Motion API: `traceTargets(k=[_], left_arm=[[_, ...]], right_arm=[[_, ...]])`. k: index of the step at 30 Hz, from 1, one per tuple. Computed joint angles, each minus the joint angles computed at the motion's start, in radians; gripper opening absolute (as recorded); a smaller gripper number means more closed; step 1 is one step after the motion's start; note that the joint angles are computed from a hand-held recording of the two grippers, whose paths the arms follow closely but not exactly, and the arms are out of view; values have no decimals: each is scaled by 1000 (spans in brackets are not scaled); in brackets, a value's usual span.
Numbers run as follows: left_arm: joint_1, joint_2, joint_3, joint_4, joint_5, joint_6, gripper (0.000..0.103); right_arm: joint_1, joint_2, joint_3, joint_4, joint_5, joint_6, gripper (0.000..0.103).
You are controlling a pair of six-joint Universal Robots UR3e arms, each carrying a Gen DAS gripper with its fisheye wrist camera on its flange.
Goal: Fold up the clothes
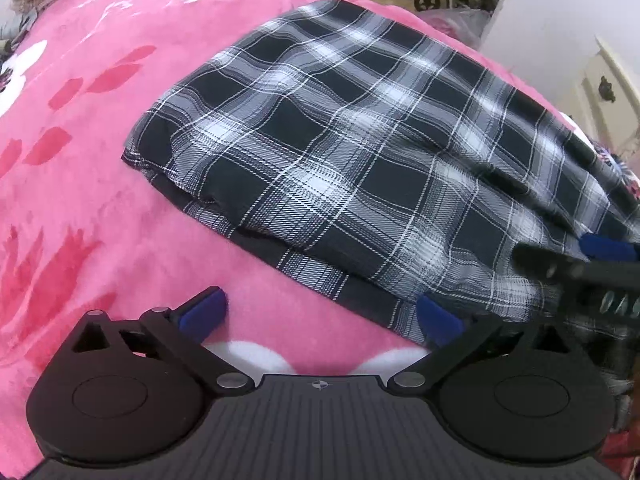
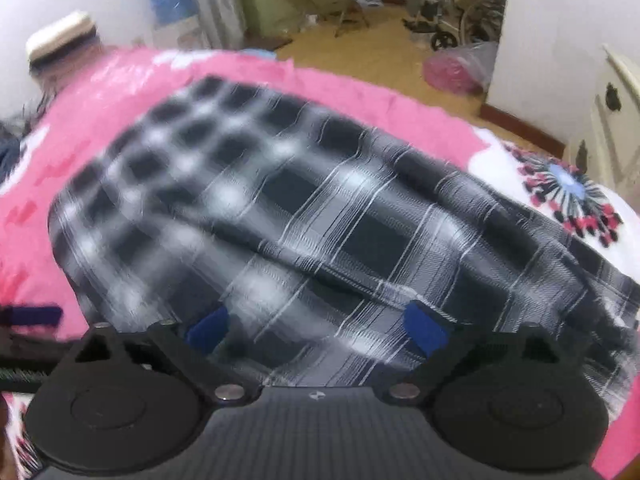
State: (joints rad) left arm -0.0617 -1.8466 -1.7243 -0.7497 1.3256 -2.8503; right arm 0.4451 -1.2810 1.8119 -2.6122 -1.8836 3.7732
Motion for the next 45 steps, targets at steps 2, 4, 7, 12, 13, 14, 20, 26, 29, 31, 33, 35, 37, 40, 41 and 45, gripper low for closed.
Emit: traceTargets(k=[2, 4, 7, 12, 13, 14, 20, 26, 29, 31, 33, 35, 37, 40, 41, 45], left_arm=[[9, 8, -5, -7, -1, 6, 103], [19, 15, -9, -17, -6, 12, 103], [35, 17, 5, -48, -15, 19, 103], [68, 53, -15, -87, -21, 55, 103], [69, 61, -18, -96, -18, 62, 103], [70, 69, -21, -104, -15, 68, 103], [111, 106, -41, -142, -29, 119, 103], [160, 134, -41, -207, -49, 171, 103], [183, 146, -32, -250, -52, 204, 103], [199, 156, -24, -280, -54, 226, 103], [226, 171, -19, -313, -67, 240, 103], [259, 188, -13, -347, -84, 246, 103], [291, 211, -21, -356, -97, 255, 103], [337, 248, -41, -358, -112, 277, 103], [352, 262, -49, -358, -118, 288, 103], [384, 339, -89, -364, -145, 322, 103]], right_arm=[[34, 40, -55, 46, -46, -5, 103], [46, 61, -88, 77, -65, 10, 103], [42, 62, -94, 84, -58, 24, 103], [49, 69, -110, 100, -67, 36, 103], [48, 69, -111, 102, -67, 38, 103], [48, 69, -112, 104, -66, 40, 103], [46, 67, -116, 114, -66, 53, 103], [43, 71, -121, 121, -63, 67, 103], [43, 71, -123, 125, -63, 71, 103], [42, 72, -124, 124, -63, 69, 103], [42, 71, -120, 120, -64, 68, 103], [43, 69, -115, 116, -65, 69, 103], [44, 68, -111, 112, -67, 70, 103], [49, 76, -121, 116, -75, 75, 103], [51, 78, -124, 118, -78, 77, 103], [54, 81, -130, 122, -81, 81, 103]])
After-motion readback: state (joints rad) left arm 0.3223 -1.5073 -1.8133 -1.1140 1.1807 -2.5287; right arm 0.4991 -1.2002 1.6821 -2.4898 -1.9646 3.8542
